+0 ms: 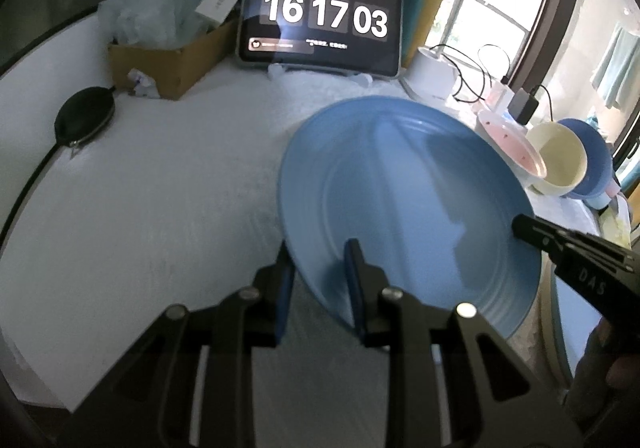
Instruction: Organize plates and bowls
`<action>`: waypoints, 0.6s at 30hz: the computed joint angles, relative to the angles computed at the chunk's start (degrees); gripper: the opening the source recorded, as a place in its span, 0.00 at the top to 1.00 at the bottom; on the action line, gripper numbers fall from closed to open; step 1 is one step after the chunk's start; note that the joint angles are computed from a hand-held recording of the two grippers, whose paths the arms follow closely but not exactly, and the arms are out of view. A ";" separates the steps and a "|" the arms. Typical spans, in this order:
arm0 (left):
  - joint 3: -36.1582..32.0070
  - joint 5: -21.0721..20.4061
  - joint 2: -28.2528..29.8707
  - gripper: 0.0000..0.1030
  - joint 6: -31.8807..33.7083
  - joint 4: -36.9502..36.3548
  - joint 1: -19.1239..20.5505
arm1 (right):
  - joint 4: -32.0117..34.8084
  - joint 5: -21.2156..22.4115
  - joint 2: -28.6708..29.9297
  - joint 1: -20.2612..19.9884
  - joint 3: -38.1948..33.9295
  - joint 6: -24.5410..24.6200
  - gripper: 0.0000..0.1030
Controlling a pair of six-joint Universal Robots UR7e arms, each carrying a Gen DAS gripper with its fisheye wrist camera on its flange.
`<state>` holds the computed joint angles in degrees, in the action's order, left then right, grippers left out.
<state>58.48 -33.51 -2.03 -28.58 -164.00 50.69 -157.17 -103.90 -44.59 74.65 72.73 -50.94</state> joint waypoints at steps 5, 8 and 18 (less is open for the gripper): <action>0.85 0.52 -0.01 0.76 -0.12 -0.58 -1.15 | -0.92 1.17 -1.98 -0.56 2.29 -0.11 0.88; 0.81 0.52 0.11 0.76 -0.14 -0.40 -1.64 | -1.29 1.95 -2.97 -0.99 3.18 -0.09 0.88; -0.74 -0.20 1.44 0.75 0.20 0.87 -3.30 | -2.52 3.75 -6.37 -2.86 6.01 0.25 0.88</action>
